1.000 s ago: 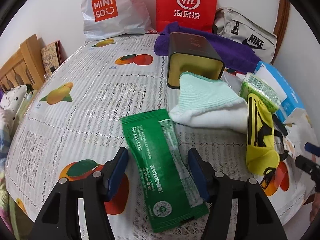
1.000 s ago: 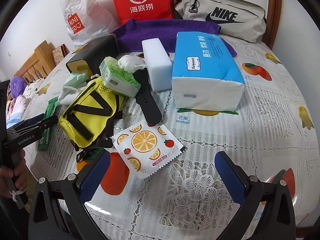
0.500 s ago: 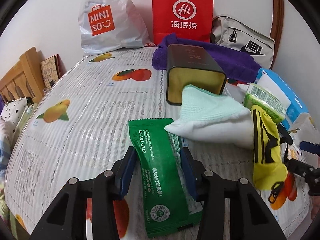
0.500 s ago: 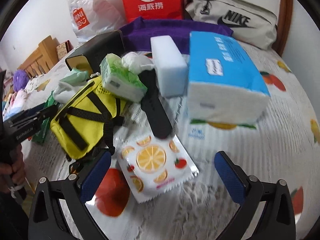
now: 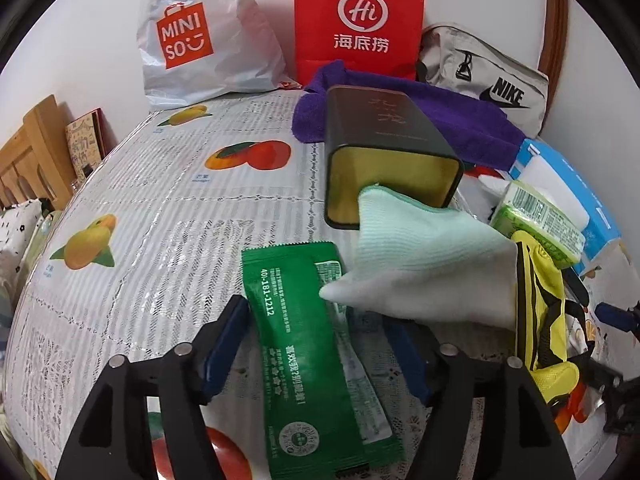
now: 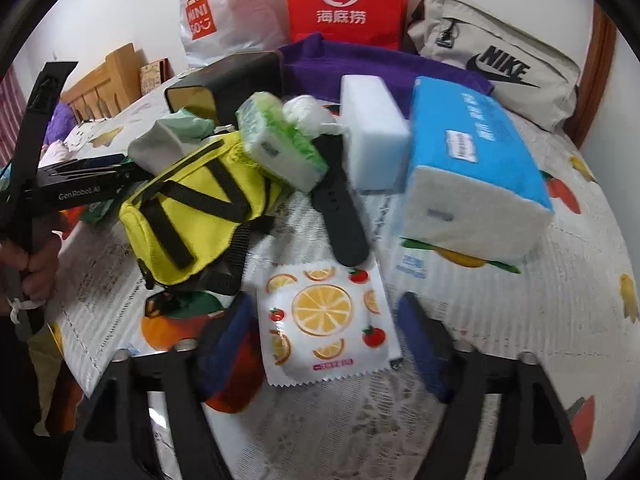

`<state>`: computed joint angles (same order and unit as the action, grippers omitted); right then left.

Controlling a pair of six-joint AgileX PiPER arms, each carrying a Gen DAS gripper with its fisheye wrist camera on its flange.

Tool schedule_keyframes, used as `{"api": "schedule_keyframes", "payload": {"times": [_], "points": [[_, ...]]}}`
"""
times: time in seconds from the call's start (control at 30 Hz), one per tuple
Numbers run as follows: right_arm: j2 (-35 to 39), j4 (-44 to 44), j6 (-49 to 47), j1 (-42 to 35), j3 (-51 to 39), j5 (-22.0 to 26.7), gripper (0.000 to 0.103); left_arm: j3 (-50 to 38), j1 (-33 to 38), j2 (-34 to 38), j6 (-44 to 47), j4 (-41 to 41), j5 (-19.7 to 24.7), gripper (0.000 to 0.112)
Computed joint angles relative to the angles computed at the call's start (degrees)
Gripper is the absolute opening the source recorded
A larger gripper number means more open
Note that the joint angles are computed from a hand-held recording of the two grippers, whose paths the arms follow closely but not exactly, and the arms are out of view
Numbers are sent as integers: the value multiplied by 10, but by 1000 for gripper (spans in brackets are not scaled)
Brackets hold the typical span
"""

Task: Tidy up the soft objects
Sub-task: 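Grasp the orange-print sachet with the right gripper, then carry the green packet onto the purple towel with left while right places the sachet there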

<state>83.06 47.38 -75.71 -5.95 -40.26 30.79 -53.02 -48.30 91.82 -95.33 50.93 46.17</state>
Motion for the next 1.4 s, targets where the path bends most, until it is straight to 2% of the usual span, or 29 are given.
{"api": "schedule_keyframes", "payload": {"times": [0.07, 0.13, 0.2, 0.23, 0.27, 0.33, 0.37, 0.5, 0.6, 0.7, 0.83, 1.0, 1.13, 1.4], "points": [[-5, 28, -31, 7, 14, -17, 81, 7, 2, -6, -7, 3, -8, 68], [-4, 49, -49, -5, 16, -12, 74, 7, 3, -7, -6, 3, -9, 68], [-7, 56, -58, -14, 17, -11, 56, 1, 1, -3, -2, 1, -1, 67], [-7, 57, -61, -21, 16, -5, 54, -2, -1, -1, -1, 0, 5, 64], [-9, 58, -65, -24, 18, -5, 48, -3, -5, 0, -5, 2, 13, 61], [-16, 61, -76, -28, 24, -8, 38, 3, -8, -6, -14, 6, 16, 43], [-19, 52, -73, -30, 23, 0, 31, 6, -9, -10, -15, 5, 17, 42], [-35, 29, -66, -30, 29, -6, 20, 20, -8, -29, -13, -3, 8, 36], [-37, 6, -38, -58, 17, 26, 9, 28, -7, -44, -9, -18, 1, 34], [-36, -1, -24, -92, 1, 58, 7, 32, -7, -57, -3, -38, -1, 33], [-48, -14, -13, -112, -7, 76, 7, 31, -6, -78, 18, -67, -7, 33], [-51, -33, 8, -127, -29, 95, 7, -2, -11, -96, 67, -96, 23, 33], [-31, -30, 18, -151, -65, 129, 7, -31, -11, -107, 99, -107, 47, 33], [-12, -45, 64, -142, -134, 157, 7, -84, -4, -134, 143, -111, 105, 33]]}}
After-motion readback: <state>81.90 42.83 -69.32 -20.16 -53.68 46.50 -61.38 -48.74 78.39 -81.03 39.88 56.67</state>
